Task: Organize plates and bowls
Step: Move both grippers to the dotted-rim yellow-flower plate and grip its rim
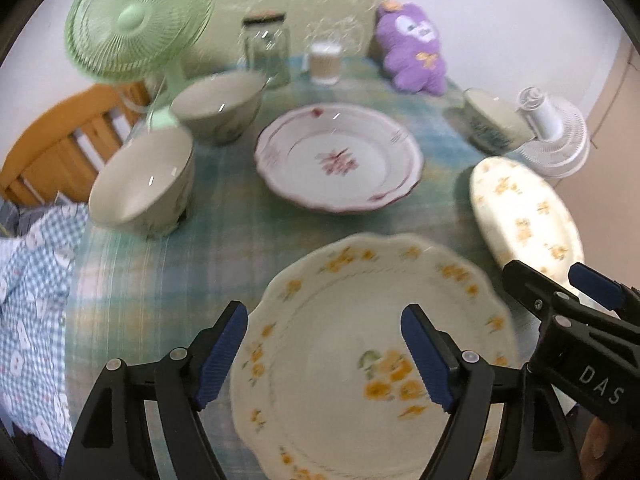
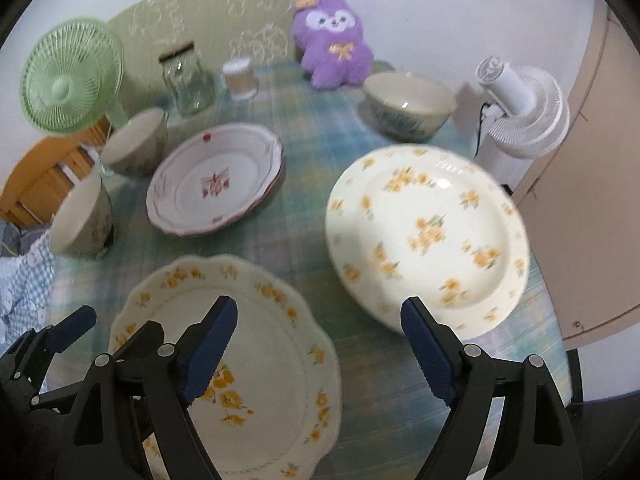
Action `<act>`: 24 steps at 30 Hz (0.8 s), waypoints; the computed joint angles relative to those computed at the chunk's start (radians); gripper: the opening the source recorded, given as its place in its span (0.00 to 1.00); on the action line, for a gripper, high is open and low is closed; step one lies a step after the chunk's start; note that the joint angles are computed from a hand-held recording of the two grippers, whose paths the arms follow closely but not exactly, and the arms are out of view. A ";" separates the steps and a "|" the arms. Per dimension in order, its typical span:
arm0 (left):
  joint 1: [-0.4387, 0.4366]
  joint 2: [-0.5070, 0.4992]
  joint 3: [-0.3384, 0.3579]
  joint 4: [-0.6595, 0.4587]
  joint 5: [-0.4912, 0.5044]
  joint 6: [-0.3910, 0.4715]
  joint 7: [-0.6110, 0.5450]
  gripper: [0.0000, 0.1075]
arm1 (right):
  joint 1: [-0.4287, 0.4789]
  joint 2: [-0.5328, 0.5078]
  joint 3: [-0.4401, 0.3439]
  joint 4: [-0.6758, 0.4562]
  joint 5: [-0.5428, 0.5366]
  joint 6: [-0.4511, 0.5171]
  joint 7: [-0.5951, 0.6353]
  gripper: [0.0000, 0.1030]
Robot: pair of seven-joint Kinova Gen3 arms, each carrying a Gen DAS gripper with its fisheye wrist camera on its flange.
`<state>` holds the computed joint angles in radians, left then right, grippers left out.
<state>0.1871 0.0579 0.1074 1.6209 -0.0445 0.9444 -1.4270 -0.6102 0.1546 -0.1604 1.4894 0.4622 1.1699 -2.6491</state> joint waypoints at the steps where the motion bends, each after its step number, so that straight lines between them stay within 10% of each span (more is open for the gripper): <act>1: 0.006 0.000 0.005 -0.012 0.000 -0.001 0.002 0.75 | 0.006 -0.006 0.003 -0.004 -0.002 0.006 0.011 0.84; 24: 0.317 0.193 0.029 -0.271 -0.271 0.045 0.480 0.75 | 0.336 -0.129 0.079 0.081 -0.186 -0.195 0.505 0.81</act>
<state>0.5042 0.2507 0.1368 1.3503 -0.3153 0.9894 -0.9467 -0.2738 0.0255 -0.0815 1.5701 0.2767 0.9747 -2.1438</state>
